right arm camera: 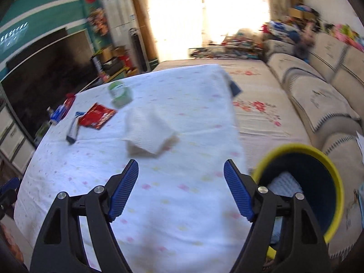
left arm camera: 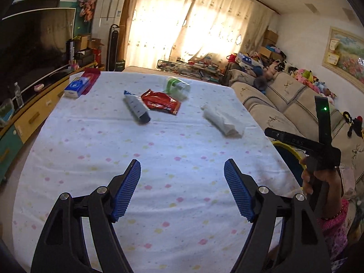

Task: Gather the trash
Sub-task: 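Move the right tool back over the table to the white paper towel, then pinch the white paper towel with the right tool and lift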

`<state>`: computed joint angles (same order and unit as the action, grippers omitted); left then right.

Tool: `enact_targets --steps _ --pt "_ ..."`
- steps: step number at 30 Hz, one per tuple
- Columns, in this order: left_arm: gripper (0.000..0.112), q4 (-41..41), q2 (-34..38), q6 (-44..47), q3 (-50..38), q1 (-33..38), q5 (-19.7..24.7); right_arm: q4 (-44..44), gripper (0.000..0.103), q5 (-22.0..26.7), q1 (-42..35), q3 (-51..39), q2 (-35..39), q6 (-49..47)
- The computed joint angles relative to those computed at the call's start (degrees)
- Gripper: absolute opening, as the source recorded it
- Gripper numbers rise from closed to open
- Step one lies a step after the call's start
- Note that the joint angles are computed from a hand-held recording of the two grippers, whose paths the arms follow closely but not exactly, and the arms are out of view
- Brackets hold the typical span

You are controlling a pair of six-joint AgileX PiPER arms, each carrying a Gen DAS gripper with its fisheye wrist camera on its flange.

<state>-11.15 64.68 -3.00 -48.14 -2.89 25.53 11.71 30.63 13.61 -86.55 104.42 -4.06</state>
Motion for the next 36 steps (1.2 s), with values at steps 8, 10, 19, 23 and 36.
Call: enact_targets --steps 8,10,19,23,36 --pt "0.075 -4.82 -3.44 4.34 5.19 5.65 -1.31 -11.48 0.079 13.40 7.39 -28.22 18.85 5.82" --pt "0.075 -9.68 -3.72 9.21 5.92 7.86 -0.88 -15.17 0.081 18.38 8.46 -37.50 24.62 8.12" --pt "0.075 -18.31 -2.85 18.36 7.01 12.06 -0.34 -14.77 0.077 34.92 8.17 -65.13 40.71 8.97" --pt "0.075 -17.97 -2.12 17.59 7.09 11.26 -0.88 -17.00 0.054 31.74 8.87 -59.32 37.61 10.13" --pt "0.075 -9.33 -0.76 8.10 6.37 6.06 -2.92 -9.26 0.010 19.22 6.71 -33.79 23.07 9.13"
